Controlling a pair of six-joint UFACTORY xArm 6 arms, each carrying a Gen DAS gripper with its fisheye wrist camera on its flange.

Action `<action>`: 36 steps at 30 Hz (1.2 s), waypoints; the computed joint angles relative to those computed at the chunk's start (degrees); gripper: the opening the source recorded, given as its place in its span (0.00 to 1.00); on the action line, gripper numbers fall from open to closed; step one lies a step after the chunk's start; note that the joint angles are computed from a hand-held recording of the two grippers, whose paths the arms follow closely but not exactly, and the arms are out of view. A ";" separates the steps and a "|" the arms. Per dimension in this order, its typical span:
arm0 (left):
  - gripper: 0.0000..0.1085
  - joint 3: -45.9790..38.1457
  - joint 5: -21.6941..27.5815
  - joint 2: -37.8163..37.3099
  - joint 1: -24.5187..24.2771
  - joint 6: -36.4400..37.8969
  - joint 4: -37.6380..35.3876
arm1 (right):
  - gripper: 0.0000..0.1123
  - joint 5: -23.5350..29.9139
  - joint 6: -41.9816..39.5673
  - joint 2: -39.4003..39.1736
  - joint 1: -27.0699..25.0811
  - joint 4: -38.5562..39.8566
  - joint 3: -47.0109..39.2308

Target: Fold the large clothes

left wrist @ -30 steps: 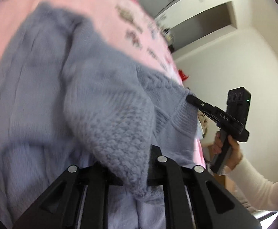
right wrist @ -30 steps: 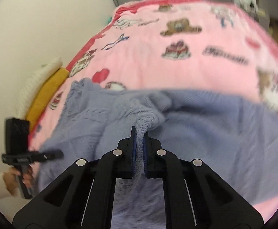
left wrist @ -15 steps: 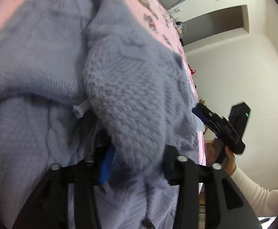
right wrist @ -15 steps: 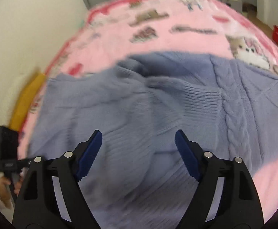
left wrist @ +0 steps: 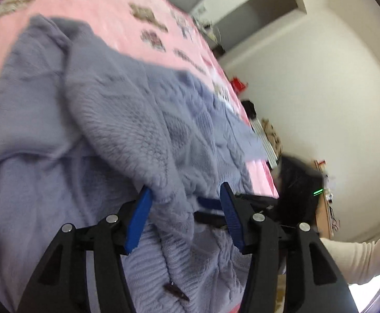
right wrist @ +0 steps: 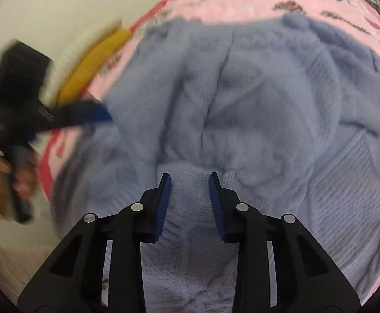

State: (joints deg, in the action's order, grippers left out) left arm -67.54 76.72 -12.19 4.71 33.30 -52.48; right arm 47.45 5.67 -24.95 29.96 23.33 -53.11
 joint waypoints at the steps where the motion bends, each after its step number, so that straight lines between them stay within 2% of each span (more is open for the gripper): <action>1: 0.49 -0.39 1.10 -0.68 0.88 0.18 -0.21 | 0.26 -0.29 0.21 -0.14 0.73 -0.64 0.66; 4: 0.49 -3.52 5.86 -0.04 1.64 1.90 -2.12 | 0.28 -2.10 0.36 -0.28 1.16 1.47 2.05; 6: 0.50 -6.24 6.86 1.87 -0.38 3.63 -2.69 | 0.28 -2.42 0.81 -0.50 1.26 0.81 2.48; 8: 0.51 -5.81 2.57 2.79 -4.47 2.65 -1.16 | 0.28 -1.90 1.19 -0.68 1.28 -0.30 2.20; 10: 0.51 -7.22 1.75 5.94 -6.52 -1.50 3.18 | 0.28 -4.46 2.04 -0.37 1.85 -1.10 1.82; 12: 0.51 -7.31 0.52 7.62 -7.51 -4.98 6.70 | 0.29 -6.59 3.14 -2.53 1.99 -2.55 3.13; 16: 0.51 -6.01 -2.31 7.72 -8.85 -4.43 10.03 | 0.34 -8.87 5.84 -4.13 0.94 -7.07 3.38; 19: 0.51 -5.66 -1.88 7.60 -9.01 -3.76 11.93 | 0.34 -8.93 7.03 -3.99 -0.07 -8.52 3.65; 22: 0.51 -4.14 -2.30 7.28 -7.87 -3.22 12.56 | 0.34 -4.02 11.01 -2.40 -0.76 -12.95 2.95; 23: 0.51 -3.78 -2.17 7.47 -7.61 -3.13 13.17 | 0.33 -3.52 10.99 -2.43 -0.92 -12.07 3.56; 30: 0.51 0.56 -2.94 6.27 -5.91 0.30 12.98 | 0.33 -4.42 13.40 -2.48 0.23 -15.55 6.50; 36: 0.51 5.17 -4.88 4.53 -4.26 4.14 9.92 | 0.36 -3.61 16.73 -0.64 2.64 -22.75 5.30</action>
